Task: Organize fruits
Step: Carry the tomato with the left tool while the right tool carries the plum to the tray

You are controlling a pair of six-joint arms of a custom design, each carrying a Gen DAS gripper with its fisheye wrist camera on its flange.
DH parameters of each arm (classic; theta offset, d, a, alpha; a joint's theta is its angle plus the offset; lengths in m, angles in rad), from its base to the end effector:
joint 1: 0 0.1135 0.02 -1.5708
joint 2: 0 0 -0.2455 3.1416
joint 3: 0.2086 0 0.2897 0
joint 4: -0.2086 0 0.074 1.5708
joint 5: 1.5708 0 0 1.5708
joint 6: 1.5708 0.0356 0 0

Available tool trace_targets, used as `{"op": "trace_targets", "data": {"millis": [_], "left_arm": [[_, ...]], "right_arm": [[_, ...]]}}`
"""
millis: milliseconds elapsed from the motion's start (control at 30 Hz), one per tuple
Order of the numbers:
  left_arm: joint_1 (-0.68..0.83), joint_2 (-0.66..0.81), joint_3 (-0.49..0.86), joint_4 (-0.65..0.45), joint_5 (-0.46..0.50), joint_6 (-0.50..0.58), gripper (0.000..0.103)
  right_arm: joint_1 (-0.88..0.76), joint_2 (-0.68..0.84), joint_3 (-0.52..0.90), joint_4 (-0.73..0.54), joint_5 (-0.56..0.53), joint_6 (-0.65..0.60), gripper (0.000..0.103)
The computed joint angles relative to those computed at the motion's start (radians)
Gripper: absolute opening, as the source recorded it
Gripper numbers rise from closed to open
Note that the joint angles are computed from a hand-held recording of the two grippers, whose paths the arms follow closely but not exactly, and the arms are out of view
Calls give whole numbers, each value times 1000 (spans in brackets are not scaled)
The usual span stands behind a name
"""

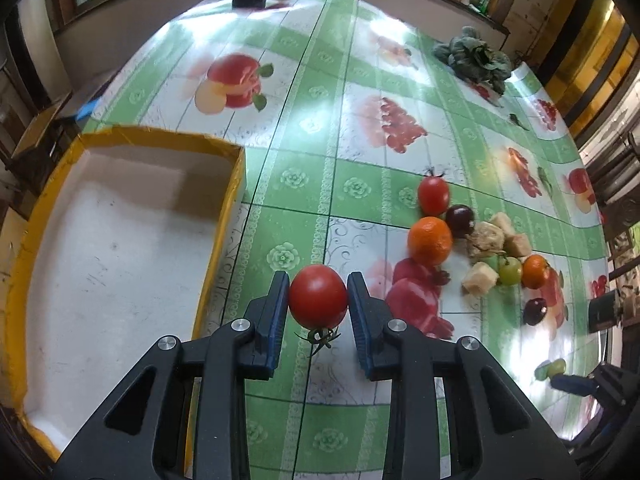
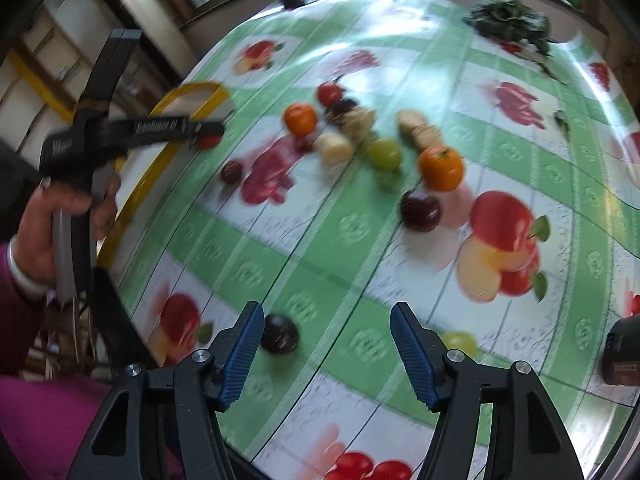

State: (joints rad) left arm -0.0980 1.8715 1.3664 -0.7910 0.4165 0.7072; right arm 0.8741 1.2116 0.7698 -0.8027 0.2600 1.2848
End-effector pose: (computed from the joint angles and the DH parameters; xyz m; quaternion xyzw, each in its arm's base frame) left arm 0.3954 -0.0533 0.1608 0.4058 0.8806 -0.1552 0.1892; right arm 0.1676 0.1861 0.1737 0.2201 0.9535 0.0817 0.1888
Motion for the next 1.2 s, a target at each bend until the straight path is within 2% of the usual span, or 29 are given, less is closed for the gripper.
{"op": "trace_targets", "data": {"millis": [100,133,167,300,367,433,633,800,1000,1200], "left_arm": [[7,-28,-12,-23,9,26,29],[8,-37,-19,-25,8,34,29],[10,-48,-29,-23,6,42,29],[22,-73,-52,-26,8,74,29],[26,-78,-57,-30,0,86,29],[32,-83,-62,-37,1,94,29],[64,-87,-42,-67,20,112,29],[95,-86,5,-96,46,109,29],[136,-49,91,-103,49,89,29],[170,29,179,-70,-8,44,29]], "right_arm": [[16,57,22,28,-26,-17,61],[17,71,24,45,-39,-26,52],[17,94,33,58,-50,-36,47],[28,165,61,79,-54,-31,44],[28,185,58,106,-60,-22,31],[36,215,79,92,-43,-18,26],[25,187,78,74,-51,-19,25],[-15,178,125,44,-29,-75,25],[-95,254,232,74,-24,-209,25],[-177,388,380,132,-58,-373,25]]}}
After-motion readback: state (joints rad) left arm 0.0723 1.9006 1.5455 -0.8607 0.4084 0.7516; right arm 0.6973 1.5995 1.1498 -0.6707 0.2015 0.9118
